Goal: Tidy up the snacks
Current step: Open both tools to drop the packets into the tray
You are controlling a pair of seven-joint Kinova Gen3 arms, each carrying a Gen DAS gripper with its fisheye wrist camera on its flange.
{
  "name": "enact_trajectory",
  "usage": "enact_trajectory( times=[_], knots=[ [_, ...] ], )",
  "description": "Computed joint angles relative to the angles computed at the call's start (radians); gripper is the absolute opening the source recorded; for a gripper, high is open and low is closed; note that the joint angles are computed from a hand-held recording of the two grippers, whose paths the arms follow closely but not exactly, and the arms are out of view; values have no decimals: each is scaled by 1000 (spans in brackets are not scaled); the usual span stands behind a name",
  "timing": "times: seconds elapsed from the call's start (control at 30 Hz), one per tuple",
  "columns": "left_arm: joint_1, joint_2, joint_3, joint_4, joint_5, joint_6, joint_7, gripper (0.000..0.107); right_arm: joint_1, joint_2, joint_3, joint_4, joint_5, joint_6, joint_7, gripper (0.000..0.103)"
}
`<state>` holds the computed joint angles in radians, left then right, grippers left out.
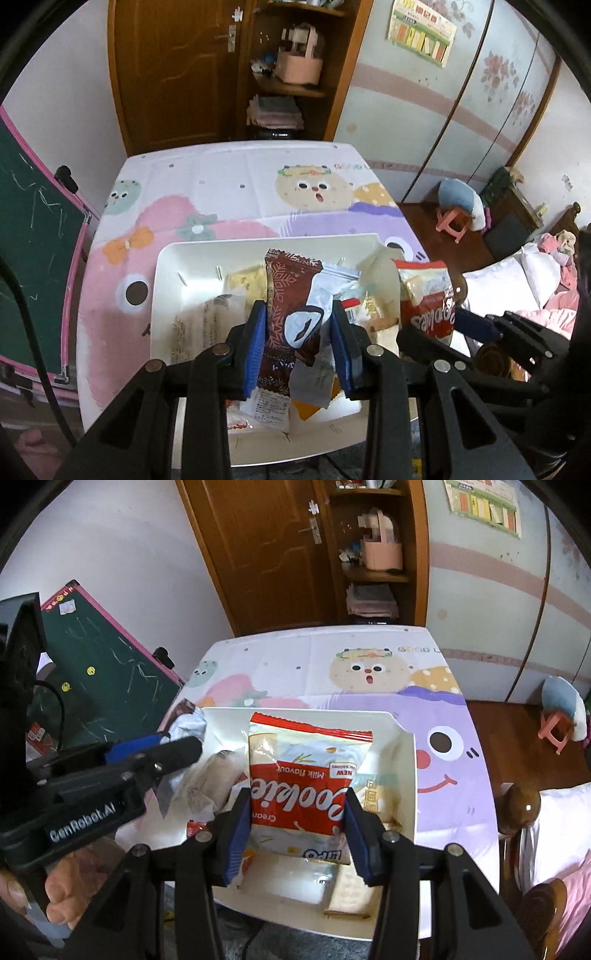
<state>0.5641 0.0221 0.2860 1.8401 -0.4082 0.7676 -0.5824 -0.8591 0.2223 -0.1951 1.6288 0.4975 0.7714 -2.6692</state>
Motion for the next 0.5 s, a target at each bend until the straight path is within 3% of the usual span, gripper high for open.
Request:
enact_trajectory(
  times=[0.27,0.37,0.5],
  knots=[
    [13,38,-16,-21,-45,36,41,35,6,36,17,-36,11,17,-2,51],
    [25,40,-24,-20,-85,50,91,68,12,39,26,-39,1,-1,4,63],
    [36,26,-26,-5,-152,67,185,86,12,31,39,-22,14,-33,-30,68]
  ],
)
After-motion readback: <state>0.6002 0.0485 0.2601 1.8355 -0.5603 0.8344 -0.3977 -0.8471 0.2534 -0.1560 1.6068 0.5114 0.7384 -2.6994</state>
